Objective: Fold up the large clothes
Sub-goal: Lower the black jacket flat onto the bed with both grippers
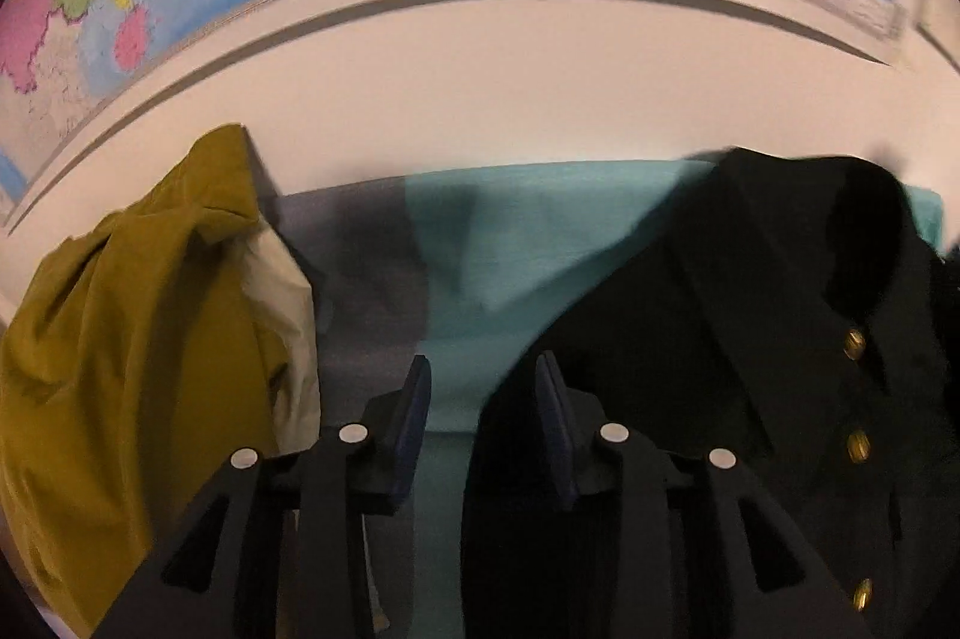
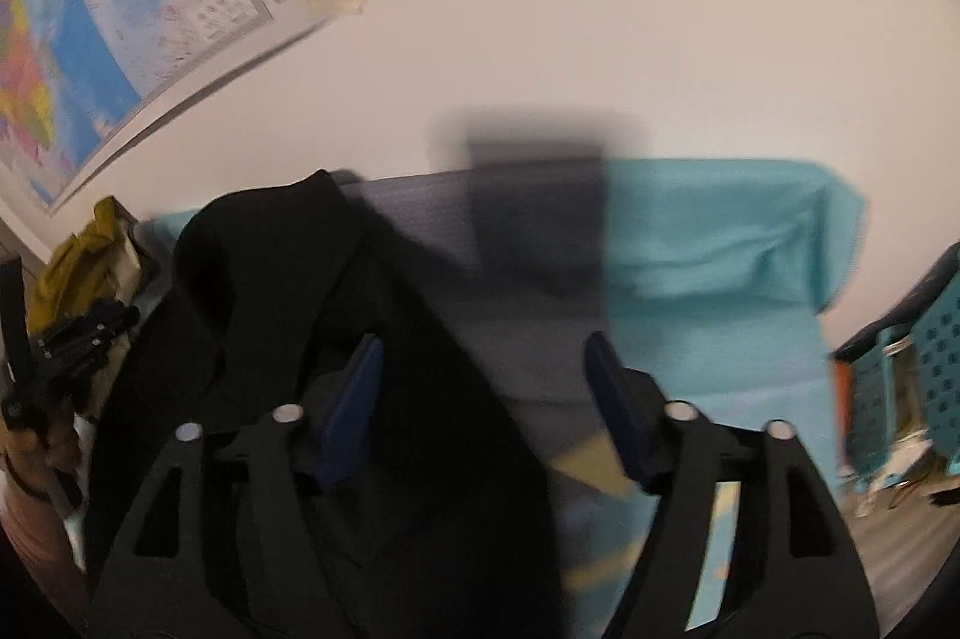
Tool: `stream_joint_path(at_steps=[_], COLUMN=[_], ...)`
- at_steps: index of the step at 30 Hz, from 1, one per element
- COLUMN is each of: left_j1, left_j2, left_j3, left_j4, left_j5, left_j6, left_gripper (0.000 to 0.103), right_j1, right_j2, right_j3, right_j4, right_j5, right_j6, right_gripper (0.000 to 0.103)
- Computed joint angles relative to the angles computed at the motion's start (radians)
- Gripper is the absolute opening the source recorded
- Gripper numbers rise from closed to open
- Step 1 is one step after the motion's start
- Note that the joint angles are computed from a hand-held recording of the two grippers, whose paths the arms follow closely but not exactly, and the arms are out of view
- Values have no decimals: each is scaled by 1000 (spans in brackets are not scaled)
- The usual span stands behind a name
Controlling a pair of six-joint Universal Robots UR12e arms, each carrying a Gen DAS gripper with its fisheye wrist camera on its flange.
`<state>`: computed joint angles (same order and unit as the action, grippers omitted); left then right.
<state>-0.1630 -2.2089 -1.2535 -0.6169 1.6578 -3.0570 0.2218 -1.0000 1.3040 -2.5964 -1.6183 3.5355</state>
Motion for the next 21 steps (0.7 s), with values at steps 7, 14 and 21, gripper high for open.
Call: stream_joint_path(at_steps=[7,14,21], left_j1=[38,92,122], left_j2=[132,244,300], left_j3=[-209,-401,-488], left_j4=[172,208,159], left_j5=[-173,-286,-385], left_j6=[165,256,252], left_gripper=[56,64,69], right_j1=[15,0,1], right_j2=[-156,-279,-286], right_j3=[237,475,525], right_j4=[-87,-131,-230], right_j5=[33,129,193], right_j6=[-111,1,8], right_gripper=[86,81,6])
